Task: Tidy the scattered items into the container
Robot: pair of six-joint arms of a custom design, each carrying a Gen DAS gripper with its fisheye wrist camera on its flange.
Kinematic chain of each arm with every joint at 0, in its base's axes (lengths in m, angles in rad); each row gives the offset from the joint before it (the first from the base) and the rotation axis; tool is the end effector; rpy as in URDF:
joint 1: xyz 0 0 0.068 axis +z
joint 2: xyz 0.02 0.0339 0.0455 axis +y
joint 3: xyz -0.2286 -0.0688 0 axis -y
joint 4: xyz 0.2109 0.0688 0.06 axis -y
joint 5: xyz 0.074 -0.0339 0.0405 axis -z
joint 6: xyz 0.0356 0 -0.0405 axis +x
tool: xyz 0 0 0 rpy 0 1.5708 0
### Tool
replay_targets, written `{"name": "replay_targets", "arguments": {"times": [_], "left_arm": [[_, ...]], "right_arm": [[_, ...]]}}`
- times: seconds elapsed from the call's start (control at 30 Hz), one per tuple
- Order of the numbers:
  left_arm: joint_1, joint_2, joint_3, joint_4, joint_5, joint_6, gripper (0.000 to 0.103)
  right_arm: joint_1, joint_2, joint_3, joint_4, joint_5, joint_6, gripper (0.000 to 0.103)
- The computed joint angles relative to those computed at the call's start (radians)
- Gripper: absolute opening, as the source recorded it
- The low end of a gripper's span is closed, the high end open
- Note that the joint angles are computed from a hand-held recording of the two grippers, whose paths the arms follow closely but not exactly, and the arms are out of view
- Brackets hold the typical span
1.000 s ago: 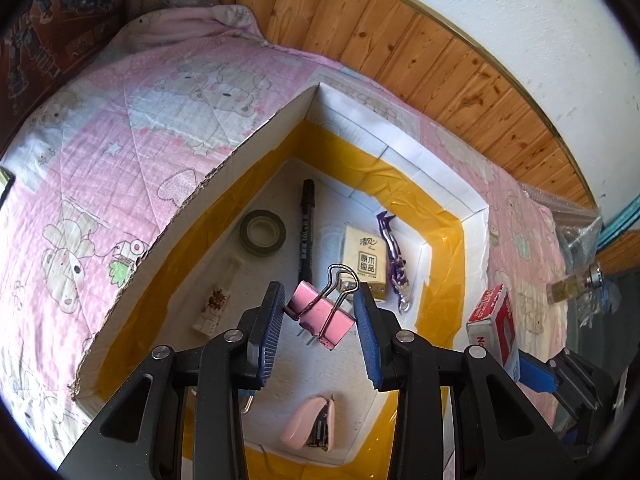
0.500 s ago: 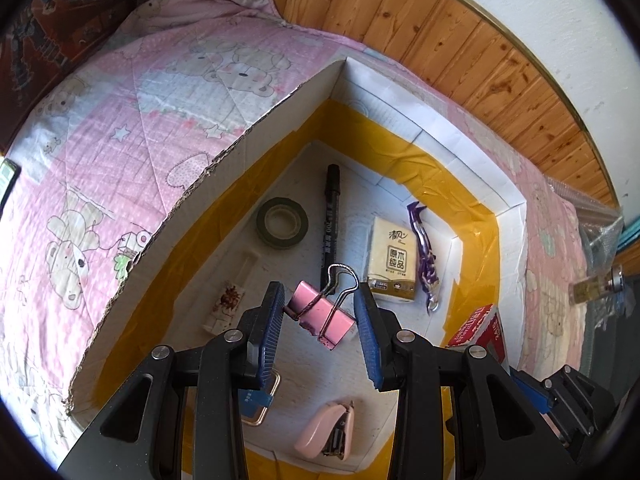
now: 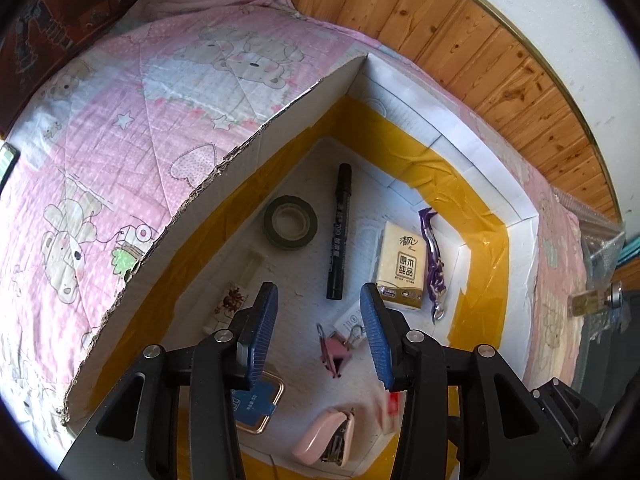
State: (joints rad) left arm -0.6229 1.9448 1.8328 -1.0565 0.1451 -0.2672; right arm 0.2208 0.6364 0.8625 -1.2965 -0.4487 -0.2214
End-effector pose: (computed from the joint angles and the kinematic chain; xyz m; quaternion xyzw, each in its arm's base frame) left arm 0.2915 -0.2157 0.2618 0.1871 0.9593 -0.1499 0.1493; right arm 0.0738 0.0324 0.2620 -0.2609 0.9095 0.2155 0.2415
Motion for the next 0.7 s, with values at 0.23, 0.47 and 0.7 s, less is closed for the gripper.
{"name": "replay_targets", "arguments": {"times": [0.23,0.47,0.7], "left_arm": [[-0.011,-0.012,-0.004,0.005,-0.003,0.009,0.046],[-0.031,-0.036,-0.014,0.018,-0.050,0.027,0.046],[-0.047,-0.059,-0.024,0.030,-0.101,0.054,0.046]], "right_arm": [[-0.021,0.008,0.009,-0.014,-0.011,-0.020,0.040],[-0.019,0.003,0.009,-0.020,-0.006,-0.028,0.040],[-0.023,0.004,0.009,-0.023,-0.005,-0.038,0.041]]}}
